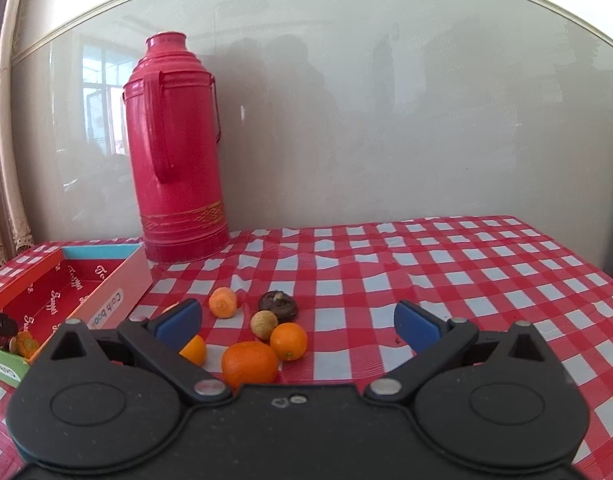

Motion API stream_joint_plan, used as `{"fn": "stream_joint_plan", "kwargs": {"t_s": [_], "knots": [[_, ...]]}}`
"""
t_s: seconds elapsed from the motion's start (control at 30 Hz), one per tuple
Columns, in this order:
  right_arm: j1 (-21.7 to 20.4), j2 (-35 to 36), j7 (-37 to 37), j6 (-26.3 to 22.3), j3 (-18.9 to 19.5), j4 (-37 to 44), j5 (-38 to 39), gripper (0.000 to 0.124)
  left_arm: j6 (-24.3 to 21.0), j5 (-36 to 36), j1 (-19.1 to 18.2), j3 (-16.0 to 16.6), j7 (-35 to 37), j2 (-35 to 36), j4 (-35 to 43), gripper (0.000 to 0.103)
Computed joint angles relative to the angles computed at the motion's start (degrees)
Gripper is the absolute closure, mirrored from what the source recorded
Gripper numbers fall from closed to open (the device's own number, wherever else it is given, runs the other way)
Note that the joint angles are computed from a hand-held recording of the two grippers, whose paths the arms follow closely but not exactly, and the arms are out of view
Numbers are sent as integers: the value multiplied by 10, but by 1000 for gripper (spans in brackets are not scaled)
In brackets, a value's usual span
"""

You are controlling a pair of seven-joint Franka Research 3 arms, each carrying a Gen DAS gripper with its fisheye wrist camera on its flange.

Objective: Organize fruits
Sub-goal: 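Carry the carrot chunk into the red box and open the left tool, then reach the right tool to the large orange and close on it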

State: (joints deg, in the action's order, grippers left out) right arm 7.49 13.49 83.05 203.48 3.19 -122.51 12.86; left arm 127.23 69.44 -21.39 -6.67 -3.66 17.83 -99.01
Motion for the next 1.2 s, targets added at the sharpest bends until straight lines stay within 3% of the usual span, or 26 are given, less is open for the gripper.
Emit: {"fn": "stream_joint_plan", "kwargs": {"t_s": [0.07,0.23,0.3,0.47,0.57,0.7,0.73,0.83,0.9,1.03,1.2], "knots": [[2,3,-1,-11,1,5,-1,27,-12,20,-4,3,-25,-14,-16,29],[6,12,-2,-45,5,23,1,27,-32,42,4,-5,-46,-41,-48,26],[15,17,-12,-60,-1,32,9,27,-35,37,11,-10,-49,-53,-63,17],[9,32,-16,-117,9,63,21,27,-66,54,21,-20,-76,-84,-102,12],[57,45,-17,-151,-40,85,41,27,-72,54,32,-26,-88,-101,-123,9],[161,67,7,-184,-152,111,43,42,-78,43,48,-32,-97,-116,-143,8],[164,70,13,-192,-156,116,40,52,-78,40,51,-33,-99,-119,-147,8],[150,77,30,-215,-145,129,29,66,-80,36,59,-36,-105,-127,-158,8],[160,82,48,-227,-158,133,10,76,-84,36,63,-38,-107,-131,-163,7],[172,87,76,-220,-174,133,-22,89,-88,34,69,-40,-107,-135,-171,7],[166,84,85,-202,-168,125,-31,89,-89,29,74,-42,-111,-141,-179,7]]}}
